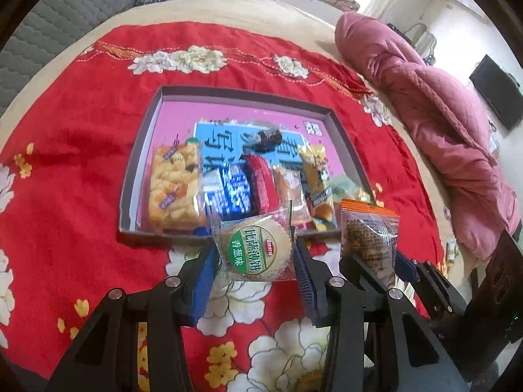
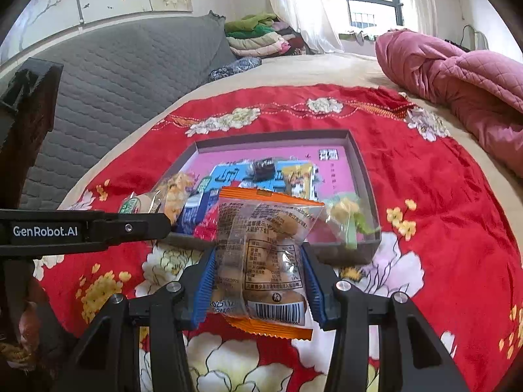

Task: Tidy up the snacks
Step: 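Carry the round cake and cookie bag in both grippers over the tray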

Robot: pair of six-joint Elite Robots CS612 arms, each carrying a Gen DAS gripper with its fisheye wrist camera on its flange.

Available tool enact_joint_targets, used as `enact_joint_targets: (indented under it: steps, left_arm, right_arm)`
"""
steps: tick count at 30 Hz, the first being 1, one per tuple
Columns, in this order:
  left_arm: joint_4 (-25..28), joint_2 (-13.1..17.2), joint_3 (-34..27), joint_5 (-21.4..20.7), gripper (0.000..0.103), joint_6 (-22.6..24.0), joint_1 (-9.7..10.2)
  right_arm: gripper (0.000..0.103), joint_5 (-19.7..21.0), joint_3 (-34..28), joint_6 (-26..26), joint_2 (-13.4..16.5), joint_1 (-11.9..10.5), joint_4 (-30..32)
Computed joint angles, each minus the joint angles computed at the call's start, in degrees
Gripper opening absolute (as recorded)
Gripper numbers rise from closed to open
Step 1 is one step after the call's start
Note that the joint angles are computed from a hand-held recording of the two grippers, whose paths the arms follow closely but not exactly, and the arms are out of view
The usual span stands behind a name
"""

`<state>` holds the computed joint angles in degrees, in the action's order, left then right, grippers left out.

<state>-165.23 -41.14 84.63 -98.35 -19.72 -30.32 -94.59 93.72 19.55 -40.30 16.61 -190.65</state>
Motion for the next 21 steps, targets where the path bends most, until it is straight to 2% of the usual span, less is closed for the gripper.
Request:
enact_joint_targets:
  steps: [21]
  left_arm:
    - [-0.34,2.99,-6.16,0.64,0.047,-2.19,1.21]
  right_arm:
    - [0.049,-1.25,-4.93,1.06,1.91,-1.17,-0.59]
